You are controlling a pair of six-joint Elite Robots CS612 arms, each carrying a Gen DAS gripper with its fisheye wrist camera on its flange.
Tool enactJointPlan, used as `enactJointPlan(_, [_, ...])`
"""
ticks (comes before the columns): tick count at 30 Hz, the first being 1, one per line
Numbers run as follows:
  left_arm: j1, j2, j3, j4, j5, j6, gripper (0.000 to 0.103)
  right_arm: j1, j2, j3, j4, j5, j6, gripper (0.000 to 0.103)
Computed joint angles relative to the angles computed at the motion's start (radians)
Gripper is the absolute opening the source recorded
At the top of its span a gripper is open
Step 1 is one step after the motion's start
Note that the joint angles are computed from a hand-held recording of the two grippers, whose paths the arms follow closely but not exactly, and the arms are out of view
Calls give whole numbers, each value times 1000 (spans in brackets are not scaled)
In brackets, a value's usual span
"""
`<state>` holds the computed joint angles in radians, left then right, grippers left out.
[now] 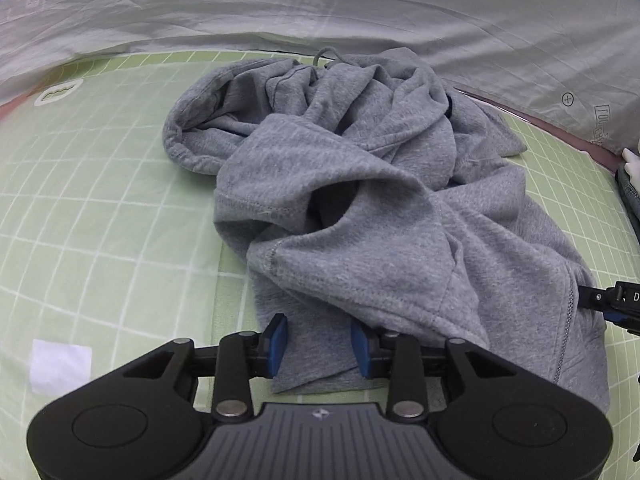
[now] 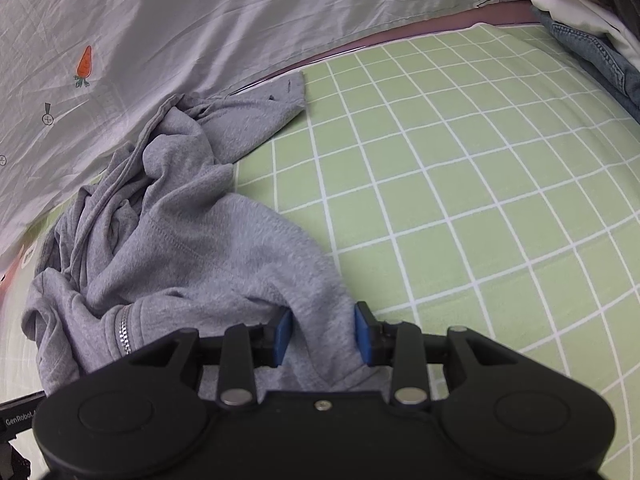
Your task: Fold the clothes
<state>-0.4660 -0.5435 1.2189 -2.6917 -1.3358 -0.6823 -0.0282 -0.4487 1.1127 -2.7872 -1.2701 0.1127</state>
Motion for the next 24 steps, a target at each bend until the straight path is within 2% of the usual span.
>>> enactJointPlan(2, [-5,5,-10,11,12,24,48,0,0,-1,1,-1,-2,34])
enactJointPlan(5, [-19,11,-26,46,61,63,48,1,-1,1,-1,-7,-5,35])
enactJointPlan(8, [-28,13,-25,46,95,68,47,3,-3,2,-1,-15,-11,35])
enactJointPlan(10, [-29,10,-17,33,98,75,37,2,-3,2,-1,-13,-10,35])
enactJointPlan(11, [-28,8,-12,29,93,72,21,2,-3,3,-1,-12,-9,35])
enactJointPlan(12, [-27,5,-9,29,87,62,11,2,-3,3,-1,-11,-8,35])
enactJointPlan(16, [-21,-8,7,32,63,21,6,2,-7,11,-4,-11,-3,35])
enactJointPlan(18, [-19,-27,31,44,60,-34,3,-1,-11,21,-5,-4,7,35])
enactJointPlan(24, [-23,-144,191,8,170,-195,2,-11,-35,75,-31,18,46,34])
